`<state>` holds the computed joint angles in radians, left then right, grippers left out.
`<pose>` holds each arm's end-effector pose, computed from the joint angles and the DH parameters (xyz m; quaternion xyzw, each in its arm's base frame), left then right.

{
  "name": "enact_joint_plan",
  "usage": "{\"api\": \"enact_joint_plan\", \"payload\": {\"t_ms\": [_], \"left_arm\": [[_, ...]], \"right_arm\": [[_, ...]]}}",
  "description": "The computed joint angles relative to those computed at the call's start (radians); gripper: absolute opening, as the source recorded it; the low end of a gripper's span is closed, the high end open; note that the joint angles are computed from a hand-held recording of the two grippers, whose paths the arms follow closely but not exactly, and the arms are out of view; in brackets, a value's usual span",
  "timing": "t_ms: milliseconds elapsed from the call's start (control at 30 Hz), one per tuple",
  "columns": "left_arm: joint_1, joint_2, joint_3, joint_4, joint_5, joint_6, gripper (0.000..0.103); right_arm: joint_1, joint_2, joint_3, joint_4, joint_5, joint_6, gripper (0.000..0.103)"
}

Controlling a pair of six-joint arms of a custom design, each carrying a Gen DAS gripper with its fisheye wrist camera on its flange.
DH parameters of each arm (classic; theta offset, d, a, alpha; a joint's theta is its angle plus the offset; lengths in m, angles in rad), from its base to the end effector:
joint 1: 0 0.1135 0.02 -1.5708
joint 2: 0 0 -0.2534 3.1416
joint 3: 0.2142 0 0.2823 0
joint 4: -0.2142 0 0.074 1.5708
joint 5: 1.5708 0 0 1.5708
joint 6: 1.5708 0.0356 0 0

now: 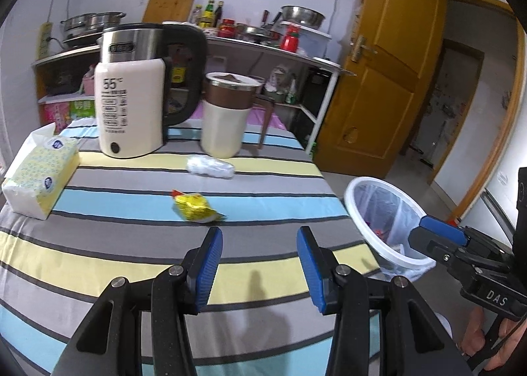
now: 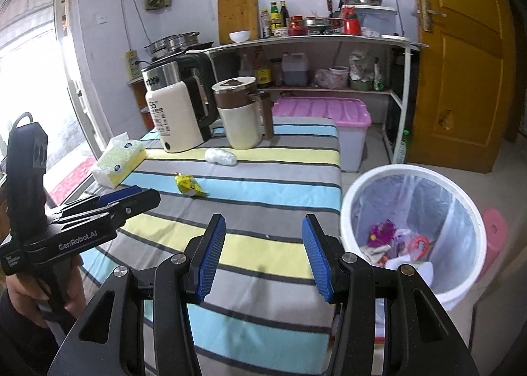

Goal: Collect trash
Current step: 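Move both grippers back from the bin toward the table, then grasp the yellow snack bag on the tablecloth with the left gripper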

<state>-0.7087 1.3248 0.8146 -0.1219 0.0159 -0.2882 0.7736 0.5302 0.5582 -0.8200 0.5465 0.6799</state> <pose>0.2401 -0.2066 0.2122 0.1897 0.8714 -0.2225 0.3939 0.1194 0.0907 0.2350 0.0606 0.8946 0.0563 0.4391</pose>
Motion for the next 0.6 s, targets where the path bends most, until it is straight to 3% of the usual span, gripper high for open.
{"api": "enact_joint_plan", "payload": {"t_ms": [600], "left_arm": [[0.113, 0.375, 0.253, -0.011, 0.028, -0.077, 0.047]], "right_arm": [[-0.23, 0.233, 0.013, 0.28, -0.227, -0.2, 0.049]]}}
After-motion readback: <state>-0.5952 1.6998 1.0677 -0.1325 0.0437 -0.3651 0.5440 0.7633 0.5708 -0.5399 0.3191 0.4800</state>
